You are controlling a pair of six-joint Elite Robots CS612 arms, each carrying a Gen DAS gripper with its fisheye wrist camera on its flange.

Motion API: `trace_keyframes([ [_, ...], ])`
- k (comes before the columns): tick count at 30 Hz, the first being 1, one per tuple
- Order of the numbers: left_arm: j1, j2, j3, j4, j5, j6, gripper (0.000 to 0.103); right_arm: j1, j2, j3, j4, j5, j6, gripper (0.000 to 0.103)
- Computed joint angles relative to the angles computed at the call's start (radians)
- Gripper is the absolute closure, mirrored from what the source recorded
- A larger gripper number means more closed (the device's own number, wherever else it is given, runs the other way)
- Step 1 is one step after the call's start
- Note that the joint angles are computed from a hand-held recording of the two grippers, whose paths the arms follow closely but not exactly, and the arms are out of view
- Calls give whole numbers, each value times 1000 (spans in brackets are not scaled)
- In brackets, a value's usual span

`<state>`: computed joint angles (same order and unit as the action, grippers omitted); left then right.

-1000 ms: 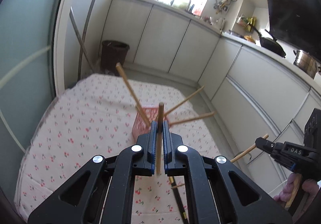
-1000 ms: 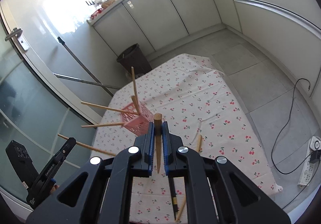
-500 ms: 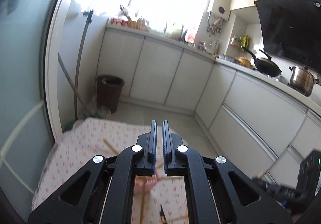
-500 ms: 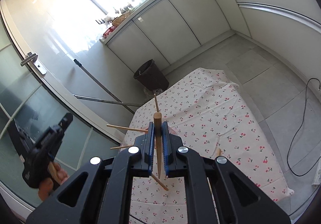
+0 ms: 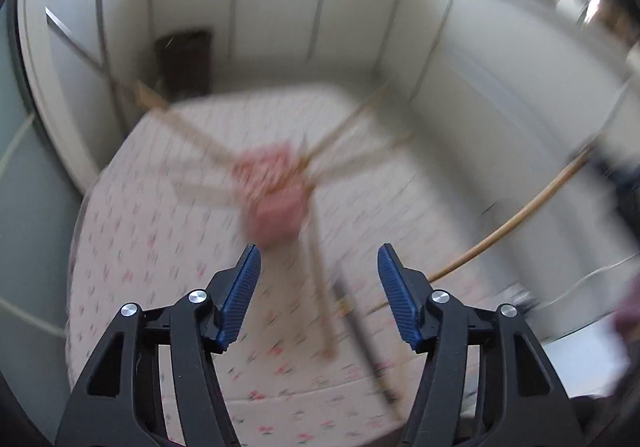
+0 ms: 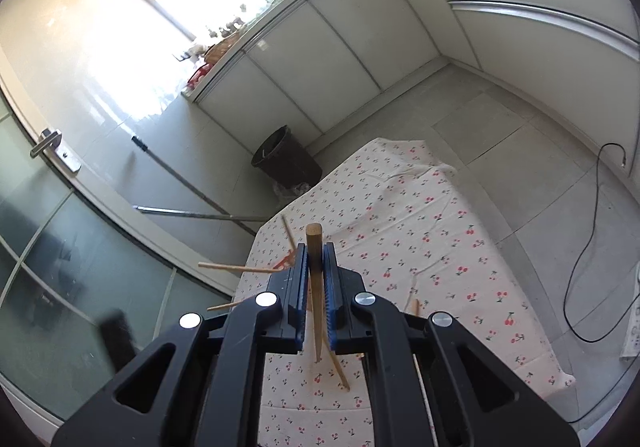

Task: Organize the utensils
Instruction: 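Open the left tool to drop its chopstick into the basket while the right tool holds its chopstick, then open the right tool to drop its wooden chopstick into the pink basket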

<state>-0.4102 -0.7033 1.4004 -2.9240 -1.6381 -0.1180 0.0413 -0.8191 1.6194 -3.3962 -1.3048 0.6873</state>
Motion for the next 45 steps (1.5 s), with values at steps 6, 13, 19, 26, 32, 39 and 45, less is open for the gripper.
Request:
trace_keyframes([
  [6, -14, 102, -130, 150, 68, -56, 45, -15, -10, 22, -14, -21, 26, 94],
  [13, -18, 170, -260, 198, 87, -76, 84, -28, -16, 37, -5, -14, 28, 94],
  [19, -11, 81, -104, -56, 82, -94, 97, -34, -17, 46, -44, 1, 51, 94],
  [26, 9, -18, -4, -355, 113, -160, 97, -26, -14, 43, -87, 6, 64, 94],
  [32, 1, 12, -101, -381, 200, -162, 97, -24, -7, 32, -67, 17, 55, 94],
  [39, 8, 106, -258, -147, 258, -273, 78, -23, -3, 21, -63, 22, 47, 93],
  [45, 26, 20, -82, -383, 253, -346, 57, -5, -10, 17, -96, 12, 13, 93],
])
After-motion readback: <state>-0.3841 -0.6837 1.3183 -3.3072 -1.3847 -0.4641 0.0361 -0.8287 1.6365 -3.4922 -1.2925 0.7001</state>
